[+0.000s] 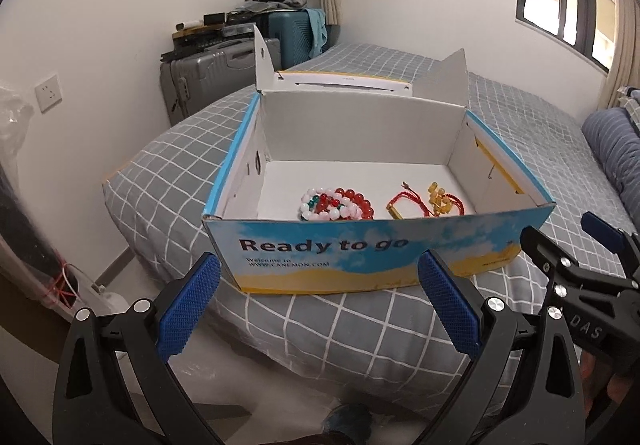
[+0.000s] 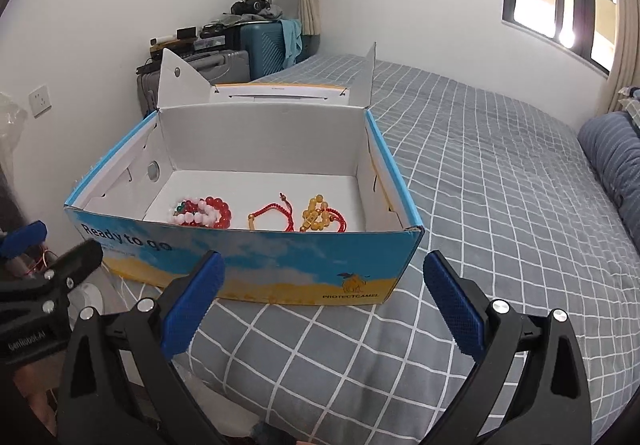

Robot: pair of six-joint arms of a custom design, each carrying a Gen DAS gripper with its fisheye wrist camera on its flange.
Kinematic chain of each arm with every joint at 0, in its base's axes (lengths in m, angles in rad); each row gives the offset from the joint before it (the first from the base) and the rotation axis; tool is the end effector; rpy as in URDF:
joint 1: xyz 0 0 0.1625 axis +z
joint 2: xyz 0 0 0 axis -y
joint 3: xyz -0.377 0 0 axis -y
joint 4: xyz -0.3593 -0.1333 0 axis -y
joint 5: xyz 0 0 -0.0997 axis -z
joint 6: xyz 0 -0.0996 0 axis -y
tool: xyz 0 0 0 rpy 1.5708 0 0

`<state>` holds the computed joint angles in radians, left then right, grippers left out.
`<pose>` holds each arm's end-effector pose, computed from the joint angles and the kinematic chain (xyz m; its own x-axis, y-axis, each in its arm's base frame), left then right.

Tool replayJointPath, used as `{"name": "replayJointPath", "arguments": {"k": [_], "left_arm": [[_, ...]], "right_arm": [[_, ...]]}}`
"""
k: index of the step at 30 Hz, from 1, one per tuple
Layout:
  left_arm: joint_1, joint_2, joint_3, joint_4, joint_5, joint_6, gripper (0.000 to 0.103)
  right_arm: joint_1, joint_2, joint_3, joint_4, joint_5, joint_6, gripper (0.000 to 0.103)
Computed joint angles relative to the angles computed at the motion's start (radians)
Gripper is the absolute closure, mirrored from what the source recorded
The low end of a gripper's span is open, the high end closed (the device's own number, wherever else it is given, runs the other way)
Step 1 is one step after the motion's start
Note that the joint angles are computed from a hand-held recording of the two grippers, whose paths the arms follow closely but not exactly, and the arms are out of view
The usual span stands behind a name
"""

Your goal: Organize jewelry

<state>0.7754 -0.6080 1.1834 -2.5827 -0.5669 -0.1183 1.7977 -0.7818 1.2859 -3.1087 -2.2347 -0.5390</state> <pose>-0.3648 -0.6619 0.1760 -0.7026 0.0581 -0.7092 0.5682 0.6457 -0.5100 0.2277 -0.6664 0.3001 -0.7018 0.0349 0.7116 -0.5538 0.6016 -0.5756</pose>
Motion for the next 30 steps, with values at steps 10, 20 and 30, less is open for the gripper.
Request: {"name": "replayJointPath", "arguments": {"k": [10,20,30], "left_arm": [[-0.001,0.024,-0.021,-0.022,0.0,0.045,0.006],[0.002,0.031,-0.047,0.033,0.021,-0.008,0.006],[0.0,0.04,-0.052,0.04,0.035,-0.012,0.006]], "right_arm": [[-0.004,-0.004,-0.016,0.021,0.001,0.015,0.008],[-0.004,-0.002,-0.019,0.038,0.0,0.035,0.008],[-0.004,0.005,-0.025,0.042,-0.009,0.033,0.008]]}}
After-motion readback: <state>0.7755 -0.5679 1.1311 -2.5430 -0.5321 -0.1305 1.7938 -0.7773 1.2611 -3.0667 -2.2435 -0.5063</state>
